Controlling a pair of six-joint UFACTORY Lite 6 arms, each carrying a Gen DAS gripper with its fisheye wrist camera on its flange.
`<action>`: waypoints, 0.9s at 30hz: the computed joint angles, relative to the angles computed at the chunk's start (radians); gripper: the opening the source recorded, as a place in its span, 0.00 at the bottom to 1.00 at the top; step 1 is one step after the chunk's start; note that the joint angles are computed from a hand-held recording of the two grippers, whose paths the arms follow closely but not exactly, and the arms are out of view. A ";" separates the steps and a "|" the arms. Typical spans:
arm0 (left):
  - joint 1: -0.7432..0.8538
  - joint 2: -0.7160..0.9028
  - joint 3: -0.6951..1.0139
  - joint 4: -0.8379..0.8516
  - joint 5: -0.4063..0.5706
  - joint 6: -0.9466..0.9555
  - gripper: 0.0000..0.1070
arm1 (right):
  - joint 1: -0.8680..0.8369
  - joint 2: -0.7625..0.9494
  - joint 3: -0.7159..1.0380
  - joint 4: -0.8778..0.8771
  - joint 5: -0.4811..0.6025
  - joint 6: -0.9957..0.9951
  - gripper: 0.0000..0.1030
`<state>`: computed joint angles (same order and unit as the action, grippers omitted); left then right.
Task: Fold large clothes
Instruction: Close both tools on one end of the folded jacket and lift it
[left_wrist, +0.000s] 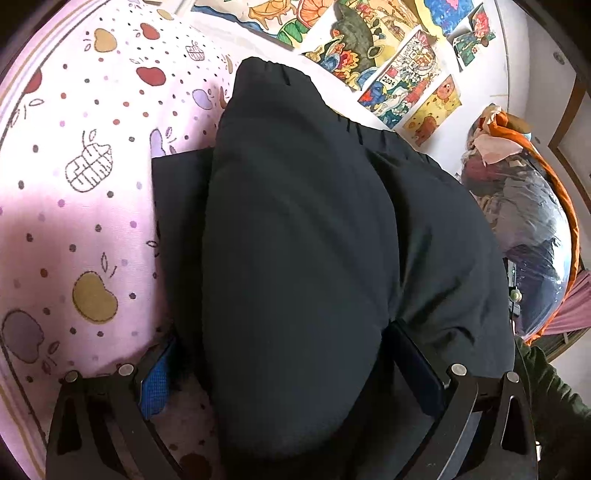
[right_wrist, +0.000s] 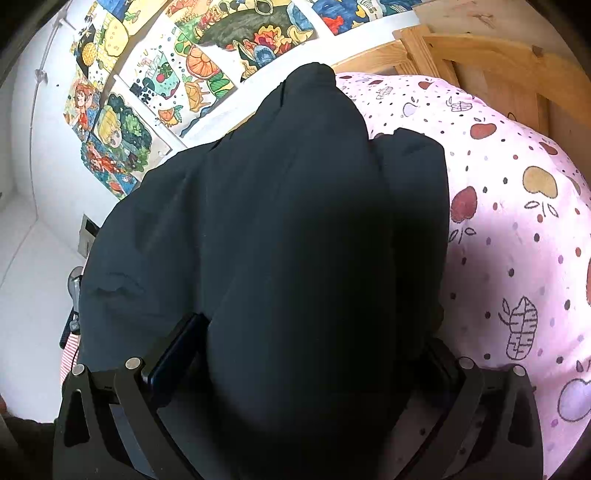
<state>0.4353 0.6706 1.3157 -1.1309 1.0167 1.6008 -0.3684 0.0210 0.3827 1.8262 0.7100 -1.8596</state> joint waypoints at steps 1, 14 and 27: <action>0.000 0.004 0.005 0.005 0.007 -0.003 0.96 | -0.004 -0.004 -0.005 -0.003 0.000 -0.001 0.99; 0.014 0.150 0.225 0.146 0.213 -0.286 0.71 | 0.095 -0.102 0.074 -0.315 -0.155 0.508 0.99; -0.215 -0.477 -0.318 0.174 -0.335 -0.381 0.38 | 0.189 -0.295 -0.028 -0.314 -0.284 0.638 0.70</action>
<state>0.2202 0.1931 0.9977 -0.9569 0.6814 1.2196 -0.1796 -0.2738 0.3545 1.5122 0.4255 -1.2212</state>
